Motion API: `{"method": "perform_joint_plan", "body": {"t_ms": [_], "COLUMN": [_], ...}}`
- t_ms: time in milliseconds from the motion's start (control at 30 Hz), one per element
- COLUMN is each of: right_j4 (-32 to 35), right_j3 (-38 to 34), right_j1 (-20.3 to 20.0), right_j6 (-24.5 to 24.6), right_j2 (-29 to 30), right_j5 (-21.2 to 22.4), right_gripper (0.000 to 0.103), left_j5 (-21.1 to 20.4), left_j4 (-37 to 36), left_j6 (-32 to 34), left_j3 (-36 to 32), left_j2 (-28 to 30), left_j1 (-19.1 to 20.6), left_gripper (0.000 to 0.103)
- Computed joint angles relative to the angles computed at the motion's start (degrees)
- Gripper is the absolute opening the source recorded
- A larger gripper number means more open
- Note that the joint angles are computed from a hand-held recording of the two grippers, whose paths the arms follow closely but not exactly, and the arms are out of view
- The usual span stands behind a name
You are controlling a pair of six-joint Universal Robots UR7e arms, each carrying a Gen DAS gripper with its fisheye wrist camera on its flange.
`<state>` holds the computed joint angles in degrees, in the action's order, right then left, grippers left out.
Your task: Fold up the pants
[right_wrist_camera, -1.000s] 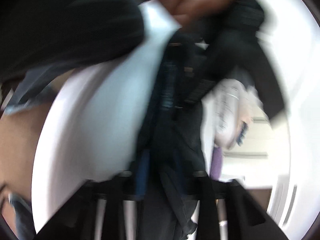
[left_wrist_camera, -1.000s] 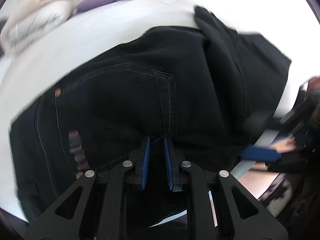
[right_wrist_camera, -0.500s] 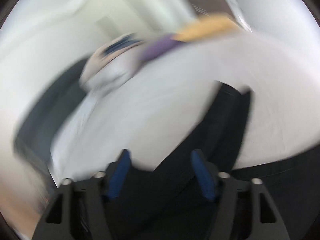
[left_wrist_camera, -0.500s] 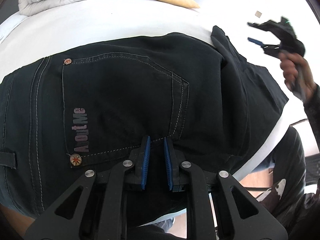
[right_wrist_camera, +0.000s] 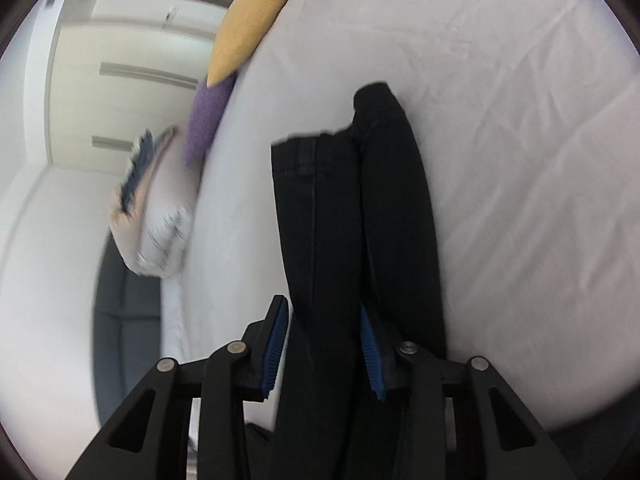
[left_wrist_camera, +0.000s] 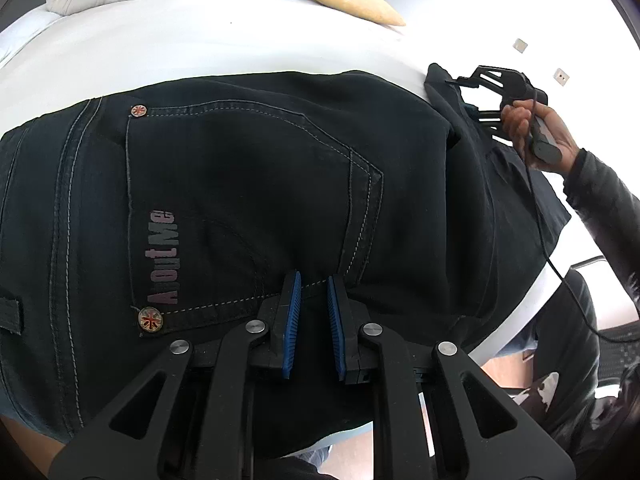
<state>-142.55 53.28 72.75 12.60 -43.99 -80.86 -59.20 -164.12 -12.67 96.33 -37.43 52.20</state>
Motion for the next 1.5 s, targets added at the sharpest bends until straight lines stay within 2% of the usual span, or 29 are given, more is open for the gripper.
{"method": "perform_joint_plan", "body": {"t_ms": [33,100,133,200,267,433,600,700,767,833,933,967,1000,1033,1067,1100,1133,1167,1200,1267,1333,1500], "right_j4": [0.2,0.3,-0.4,-3.2,-7.0,-20.9,-31.8,-34.7,-35.5,-36.5,-35.9,-35.5,-36.5,-38.1,-39.2,-40.1,-40.4,-39.8,-38.7,-38.2,-38.4,-38.4], "right_j3": [-0.8,-2.2,-1.1,1.6,5.8,24.9,45.0,53.3,55.9,57.1,57.1,56.6,56.2,56.1,55.6,55.1,54.4,53.7,53.2,53.3,54.4,56.5], "right_j1": [-0.3,-0.1,0.0,0.5,0.2,-2.8,-10.9,-15.1,-17.2,-18.3,-19.3,-19.7,-19.6,-19.4,-18.6,-18.1,-17.6,-17.5,-17.1,-18.0,-19.7,-20.2], "right_j6": [0.1,-0.5,-1.8,-4.3,-5.0,-3.8,2.8,3.5,4.0,4.7,6.2,7.4,8.3,8.6,8.3,7.7,7.2,6.3,5.7,7.0,8.9,9.7], "right_j2": [0.4,1.1,0.3,-1.6,-4.6,-18.3,-33.2,-39.4,-40.9,-41.0,-41.2,-40.8,-40.1,-39.8,-39.2,-38.7,-37.9,-37.7,-37.6,-37.7,-38.4,-40.6], "right_j5": [0.7,0.5,-0.1,-1.5,-1.0,1.8,3.8,2.5,4.3,5.8,8.0,10.0,11.3,11.7,10.3,9.4,9.0,8.7,7.4,6.4,8.6,7.7], "right_gripper": [0.036,0.02,0.007,0.006,0.005,0.005,0.004,0.004,0.004,0.004,0.013,0.03,0.044,0.047,0.049,0.048,0.043,0.015,0.008,0.007,0.006,0.006], "left_j5": [0.0,0.2,0.3,0.4,0.6,1.1,0.3,0.3,0.5,1.1,2.2,2.4,2.6,2.7,2.7,2.8,2.9,3.1,3.3,3.6,3.7,4.4], "left_j4": [0.0,0.1,0.2,0.1,0.1,1.1,3.2,4.5,5.4,6.8,8.4,8.6,8.7,8.7,8.8,8.9,9.2,9.6,9.9,10.9,12.1,14.9], "left_j6": [0.0,-0.1,-0.1,-0.1,-0.2,-0.4,-1.0,-1.4,-1.9,-2.3,-3.0,-3.2,-3.5,-3.7,-4.0,-4.1,-4.1,-4.1,-3.9,-3.5,-3.4,-2.7], "left_j3": [0.2,0.2,0.3,0.4,0.4,0.1,-0.9,-1.8,-2.3,-2.8,-3.4,-3.6,-3.8,-3.8,-3.9,-4.0,-4.1,-4.2,-4.2,-4.5,-5.1,-6.3], "left_j2": [-0.2,-0.3,-0.3,-0.4,-0.4,-0.2,-0.4,-0.3,-0.3,-0.2,-0.1,0.0,0.2,0.3,0.4,0.4,0.4,0.5,0.5,0.5,0.6,0.9], "left_j1": [0.0,0.0,0.0,-0.1,-0.2,-0.5,-0.3,-0.3,-0.4,-0.6,-1.2,-1.3,-1.5,-1.5,-1.6,-1.7,-1.8,-1.9,-1.9,-2.1,-2.3,-2.6], "left_gripper": [0.014,0.014,0.014,0.014,0.014,0.014,0.014,0.014,0.014,0.014,0.014,0.014,0.014,0.014,0.014,0.014,0.014,0.014,0.014,0.014,0.014,0.014]}}
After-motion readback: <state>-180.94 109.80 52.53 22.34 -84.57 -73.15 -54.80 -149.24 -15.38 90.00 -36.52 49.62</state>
